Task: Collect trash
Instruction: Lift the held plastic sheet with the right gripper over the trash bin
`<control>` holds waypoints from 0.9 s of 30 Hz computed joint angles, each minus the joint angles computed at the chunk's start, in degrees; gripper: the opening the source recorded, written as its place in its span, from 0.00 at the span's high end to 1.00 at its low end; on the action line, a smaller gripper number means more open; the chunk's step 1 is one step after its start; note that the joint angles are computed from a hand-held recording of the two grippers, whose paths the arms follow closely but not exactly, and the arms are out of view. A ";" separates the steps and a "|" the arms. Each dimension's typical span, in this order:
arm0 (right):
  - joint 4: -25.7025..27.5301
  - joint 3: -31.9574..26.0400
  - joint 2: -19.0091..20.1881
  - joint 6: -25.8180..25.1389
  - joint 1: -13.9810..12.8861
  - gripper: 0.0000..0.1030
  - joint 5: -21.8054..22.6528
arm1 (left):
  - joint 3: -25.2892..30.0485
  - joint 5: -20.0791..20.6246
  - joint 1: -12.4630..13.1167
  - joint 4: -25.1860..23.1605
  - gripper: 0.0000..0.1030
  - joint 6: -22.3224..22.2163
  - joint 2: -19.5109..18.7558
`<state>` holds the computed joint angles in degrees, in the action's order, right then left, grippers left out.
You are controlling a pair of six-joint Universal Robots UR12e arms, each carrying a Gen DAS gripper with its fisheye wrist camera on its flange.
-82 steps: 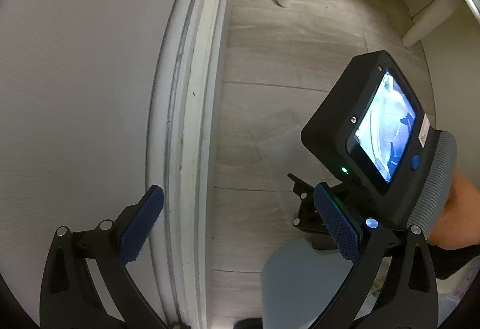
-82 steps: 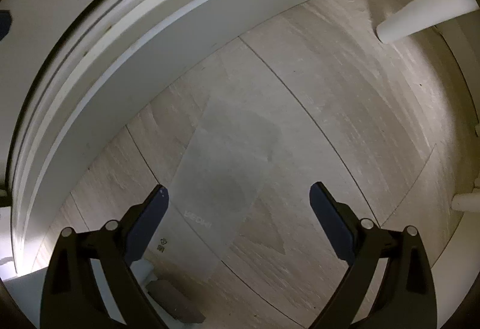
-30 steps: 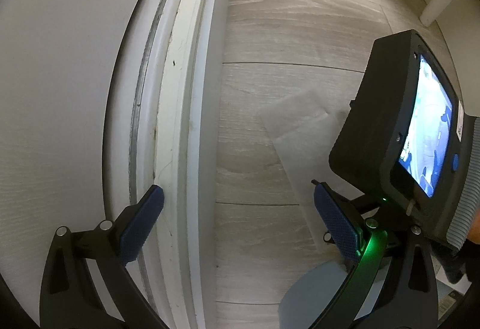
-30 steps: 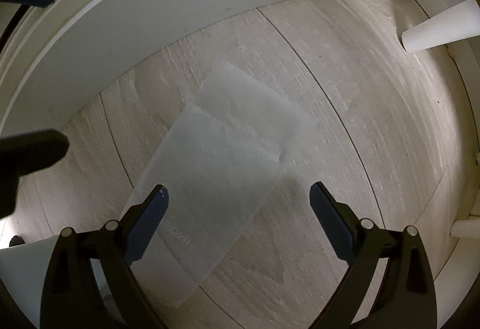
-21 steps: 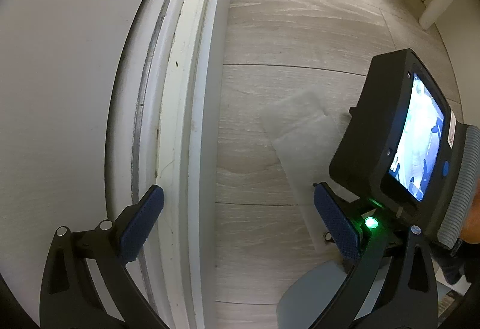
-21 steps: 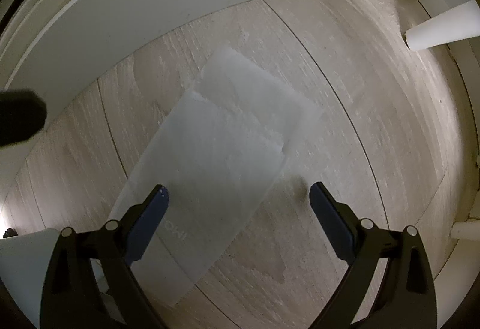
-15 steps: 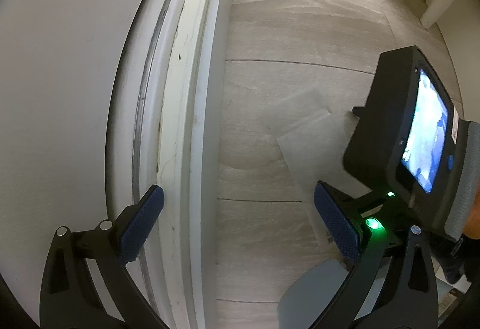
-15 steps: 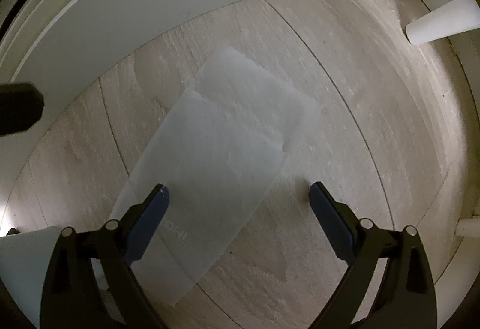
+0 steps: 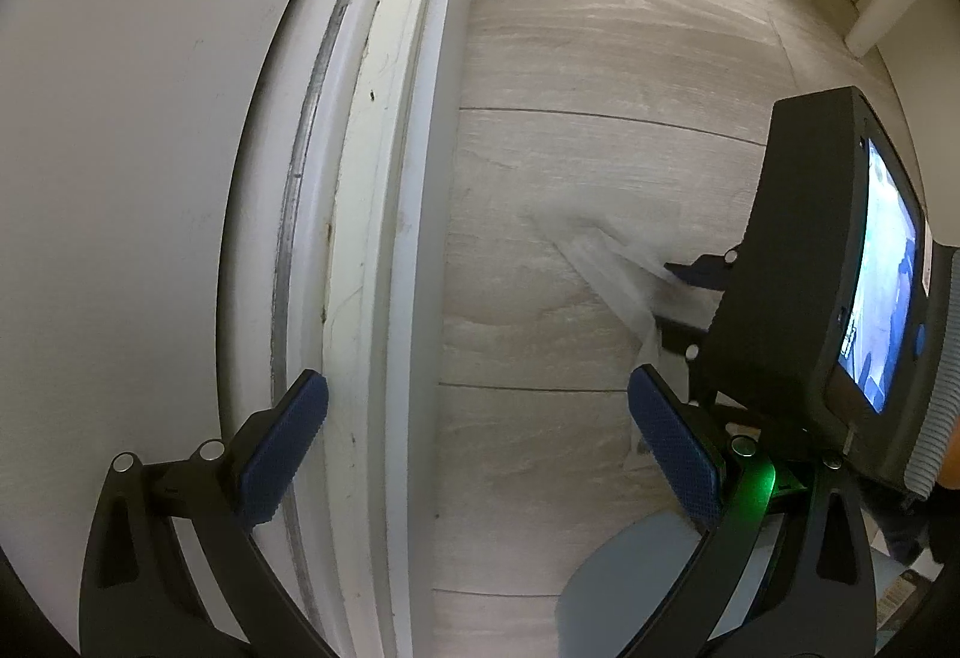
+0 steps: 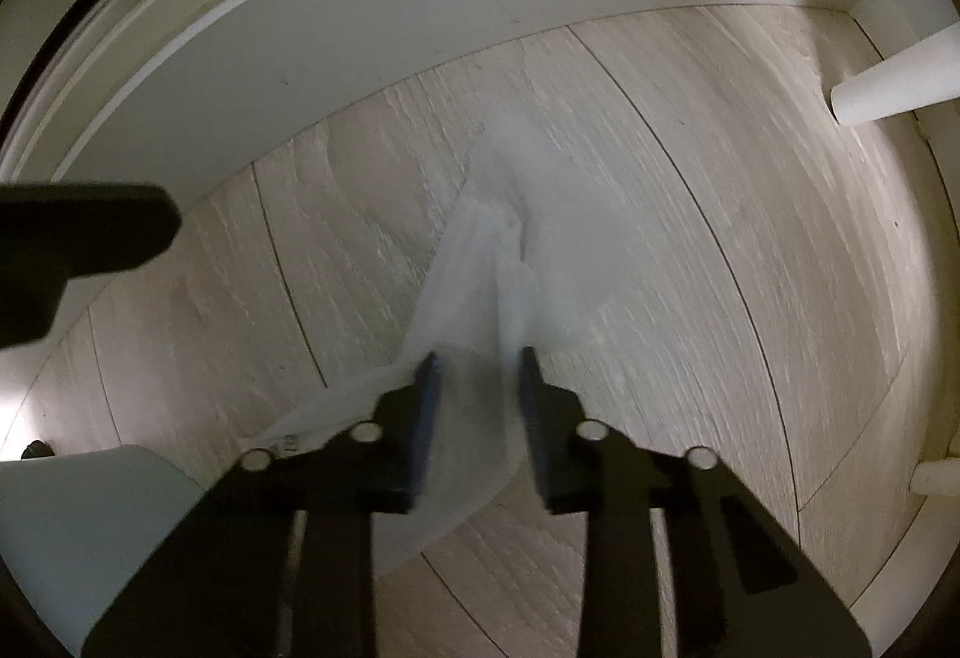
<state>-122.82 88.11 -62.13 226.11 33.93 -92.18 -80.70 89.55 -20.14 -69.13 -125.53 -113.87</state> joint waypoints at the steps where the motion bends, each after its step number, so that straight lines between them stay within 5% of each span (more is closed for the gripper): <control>1: -0.07 0.13 -0.09 -0.03 -0.10 0.83 0.28 | 0.02 -0.20 0.05 -0.05 0.06 -0.09 0.00; 5: 0.35 0.49 -0.72 0.34 -0.85 0.95 1.84 | 0.15 -0.58 0.17 -0.44 0.06 -0.11 0.07; 27: 8.36 -3.36 -6.15 -0.96 -2.89 0.96 -1.72 | 4.00 -2.34 -0.23 -2.83 0.06 -0.95 0.76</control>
<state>-114.46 84.76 -68.28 225.15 31.04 -93.91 -76.71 87.20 -20.37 -71.96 -126.47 -113.10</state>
